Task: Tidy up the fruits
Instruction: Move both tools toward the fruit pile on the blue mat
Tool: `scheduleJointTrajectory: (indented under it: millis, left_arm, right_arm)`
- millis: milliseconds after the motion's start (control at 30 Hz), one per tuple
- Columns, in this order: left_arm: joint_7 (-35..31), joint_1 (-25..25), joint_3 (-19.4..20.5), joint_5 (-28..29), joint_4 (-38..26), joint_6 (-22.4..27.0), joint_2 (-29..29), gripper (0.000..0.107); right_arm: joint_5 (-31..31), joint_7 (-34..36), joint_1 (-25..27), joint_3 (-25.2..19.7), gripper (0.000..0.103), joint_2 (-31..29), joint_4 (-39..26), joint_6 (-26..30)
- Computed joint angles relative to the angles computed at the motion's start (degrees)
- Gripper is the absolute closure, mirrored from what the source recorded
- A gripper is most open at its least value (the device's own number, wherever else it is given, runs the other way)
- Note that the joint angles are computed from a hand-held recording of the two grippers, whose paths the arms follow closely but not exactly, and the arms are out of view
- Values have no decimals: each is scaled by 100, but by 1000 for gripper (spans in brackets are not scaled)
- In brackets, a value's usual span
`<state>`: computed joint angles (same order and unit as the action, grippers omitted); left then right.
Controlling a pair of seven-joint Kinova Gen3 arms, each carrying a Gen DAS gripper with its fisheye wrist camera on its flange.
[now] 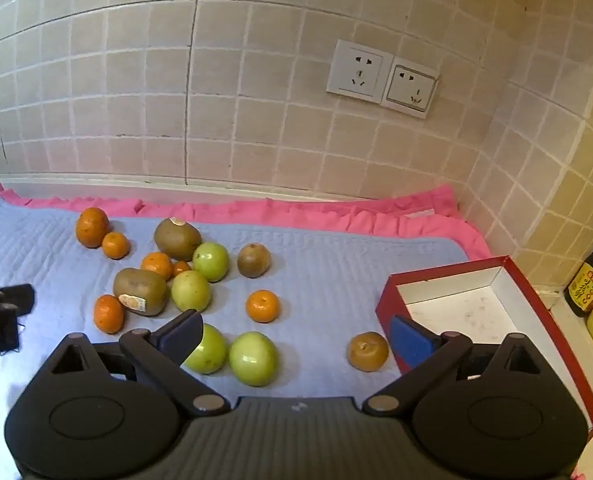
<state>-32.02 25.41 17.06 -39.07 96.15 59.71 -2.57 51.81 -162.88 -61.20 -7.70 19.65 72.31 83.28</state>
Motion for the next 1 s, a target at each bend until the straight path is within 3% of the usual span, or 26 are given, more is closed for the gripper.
scheduleJointTrajectory:
  millis: [1000]
  left_arm:
    - [306, 72, 9, -226, 155, 14, 1, 6]
  right_arm:
    - [107, -25, 45, -98, 2, -131, 158, -132]
